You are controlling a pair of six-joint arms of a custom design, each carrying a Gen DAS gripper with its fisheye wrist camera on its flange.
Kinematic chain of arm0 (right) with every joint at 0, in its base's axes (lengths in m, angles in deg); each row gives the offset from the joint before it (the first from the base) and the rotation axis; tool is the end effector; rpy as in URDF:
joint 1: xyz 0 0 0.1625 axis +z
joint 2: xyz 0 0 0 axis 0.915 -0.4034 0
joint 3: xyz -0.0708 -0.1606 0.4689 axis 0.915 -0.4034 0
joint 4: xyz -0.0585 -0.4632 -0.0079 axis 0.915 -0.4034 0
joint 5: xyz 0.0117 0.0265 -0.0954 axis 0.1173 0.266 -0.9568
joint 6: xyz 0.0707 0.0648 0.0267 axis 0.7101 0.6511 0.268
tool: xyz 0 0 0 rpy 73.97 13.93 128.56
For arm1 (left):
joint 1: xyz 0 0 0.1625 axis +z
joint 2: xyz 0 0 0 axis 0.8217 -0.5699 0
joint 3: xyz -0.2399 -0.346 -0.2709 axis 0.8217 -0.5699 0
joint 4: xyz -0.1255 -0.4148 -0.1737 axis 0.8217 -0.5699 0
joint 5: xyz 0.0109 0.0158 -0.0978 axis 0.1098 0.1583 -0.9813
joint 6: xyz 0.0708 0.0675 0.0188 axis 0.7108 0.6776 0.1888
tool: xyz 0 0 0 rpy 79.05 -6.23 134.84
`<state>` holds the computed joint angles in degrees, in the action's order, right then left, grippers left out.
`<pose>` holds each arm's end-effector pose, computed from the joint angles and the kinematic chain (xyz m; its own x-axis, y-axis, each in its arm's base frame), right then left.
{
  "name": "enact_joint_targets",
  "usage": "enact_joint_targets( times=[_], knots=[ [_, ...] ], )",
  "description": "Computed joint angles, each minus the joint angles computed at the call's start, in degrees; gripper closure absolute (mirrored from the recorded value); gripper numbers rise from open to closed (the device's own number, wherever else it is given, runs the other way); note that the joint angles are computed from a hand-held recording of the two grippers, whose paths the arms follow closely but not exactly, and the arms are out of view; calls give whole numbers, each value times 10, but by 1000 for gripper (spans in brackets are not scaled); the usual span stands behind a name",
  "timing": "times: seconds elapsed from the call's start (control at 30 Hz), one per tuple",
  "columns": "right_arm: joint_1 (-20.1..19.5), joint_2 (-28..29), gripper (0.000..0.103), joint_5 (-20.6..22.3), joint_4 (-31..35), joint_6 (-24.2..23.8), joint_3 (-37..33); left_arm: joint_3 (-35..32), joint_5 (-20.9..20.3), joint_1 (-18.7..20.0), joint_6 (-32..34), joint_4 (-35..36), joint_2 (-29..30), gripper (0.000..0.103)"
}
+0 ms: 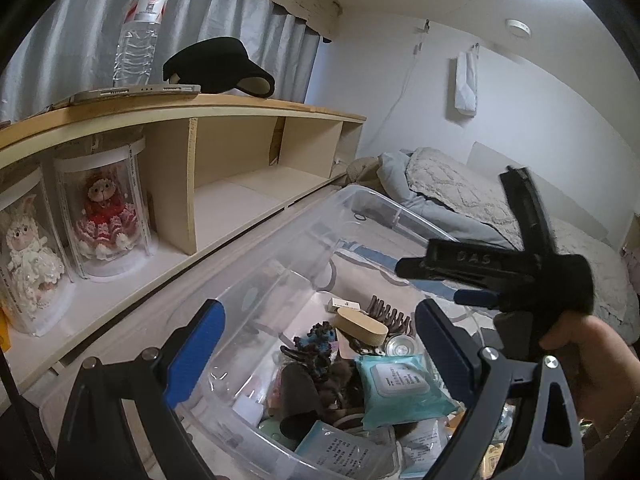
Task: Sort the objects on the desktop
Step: 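Open the left gripper to drop the sachet while the right gripper drops the lid, then withdraw both tools from the clear box back toward the bed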
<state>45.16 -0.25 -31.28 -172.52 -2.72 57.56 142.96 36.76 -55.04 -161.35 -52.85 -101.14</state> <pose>0.3004 -0.4423 0.1683 -0.7031 -0.6846 0.1924 -0.7059 0.7045 -0.0729 -0.3086 -0.2087 0.1239 -0.6843 -0.6174 -0.3880 0.2887 0.2592 -0.9217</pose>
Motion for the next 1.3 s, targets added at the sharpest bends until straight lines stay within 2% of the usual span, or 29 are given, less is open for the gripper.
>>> enact_joint_targets(
  times=[0.2,0.4,0.63,0.8,0.93,1.13,1.2,1.3],
  knots=[
    [-4,-56,0,21,-88,-112,45,-1,-4,3,-1,6,0,3],
    [-40,-115,0,87,-109,-151,78,-9,-3,12,18,0,9,0],
    [-68,-178,0,118,-102,-208,97,-22,-10,17,19,14,23,0],
    [-91,-224,0,138,-81,-231,108,-35,-8,25,35,20,37,0],
    [-103,-255,0,136,-71,-264,121,-40,-5,23,55,6,45,0],
    [-136,-311,0,147,-56,-307,143,-51,-1,13,69,-12,65,0],
    [-147,-331,0,148,-59,-324,151,-62,-2,5,49,2,76,0],
    [-164,-359,0,155,-53,-342,160,-66,14,-11,52,-13,80,0]
  ],
)
